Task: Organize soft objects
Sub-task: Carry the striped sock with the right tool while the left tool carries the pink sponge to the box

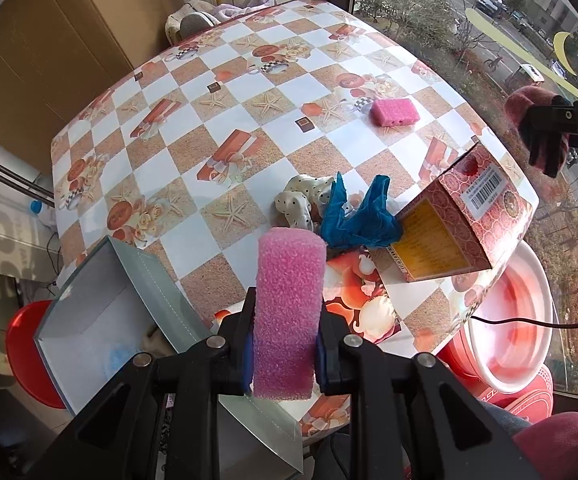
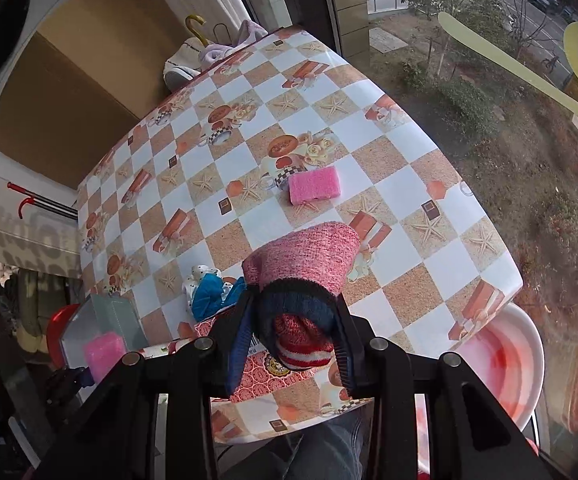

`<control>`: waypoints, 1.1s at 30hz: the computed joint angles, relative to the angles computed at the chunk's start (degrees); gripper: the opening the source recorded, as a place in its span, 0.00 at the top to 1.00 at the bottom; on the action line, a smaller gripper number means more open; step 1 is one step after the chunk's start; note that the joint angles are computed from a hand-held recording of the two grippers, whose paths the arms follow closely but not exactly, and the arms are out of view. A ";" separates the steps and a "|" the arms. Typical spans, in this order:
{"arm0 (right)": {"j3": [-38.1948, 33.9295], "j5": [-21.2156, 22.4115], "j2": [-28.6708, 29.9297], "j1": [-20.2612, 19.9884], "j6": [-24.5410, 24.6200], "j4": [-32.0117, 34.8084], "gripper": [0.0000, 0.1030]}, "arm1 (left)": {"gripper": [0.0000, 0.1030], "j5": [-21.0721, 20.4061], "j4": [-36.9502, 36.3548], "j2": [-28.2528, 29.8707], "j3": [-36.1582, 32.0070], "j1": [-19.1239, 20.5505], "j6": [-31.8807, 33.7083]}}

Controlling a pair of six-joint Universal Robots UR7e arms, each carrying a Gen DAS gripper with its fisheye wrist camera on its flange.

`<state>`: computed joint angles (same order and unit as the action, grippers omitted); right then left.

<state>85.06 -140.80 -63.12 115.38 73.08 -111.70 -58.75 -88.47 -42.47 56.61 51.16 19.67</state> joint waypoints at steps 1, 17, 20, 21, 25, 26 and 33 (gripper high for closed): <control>0.48 -0.10 -0.23 0.33 1.35 0.47 0.63 | 0.76 -0.18 -0.27 -0.51 0.70 -0.06 0.29; 5.01 3.63 1.91 4.68 11.26 0.12 0.63 | 0.76 -2.44 -3.45 -7.18 8.04 0.18 4.67; 4.70 5.10 3.59 5.13 9.86 -1.71 0.63 | 0.76 -2.54 -4.07 -7.98 8.41 0.47 4.93; 4.46 5.57 4.16 5.24 9.18 -2.33 0.63 | 0.76 -2.58 -4.22 -8.20 8.38 0.63 4.99; 2.27 6.79 6.84 5.66 5.64 -3.50 0.63 | 0.76 -2.46 -4.72 -8.87 7.99 1.31 4.53; 1.36 6.84 7.62 5.79 4.61 -3.49 0.63 | 0.76 -2.38 -4.69 -8.94 7.73 1.50 4.16; -5.81 7.24 13.01 6.16 -3.33 -3.08 0.63 | 0.76 -1.02 -4.58 -9.38 5.51 2.97 1.51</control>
<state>79.25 -133.56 -50.11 121.54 69.75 -114.78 -59.77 -93.05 -51.85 62.12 54.14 21.18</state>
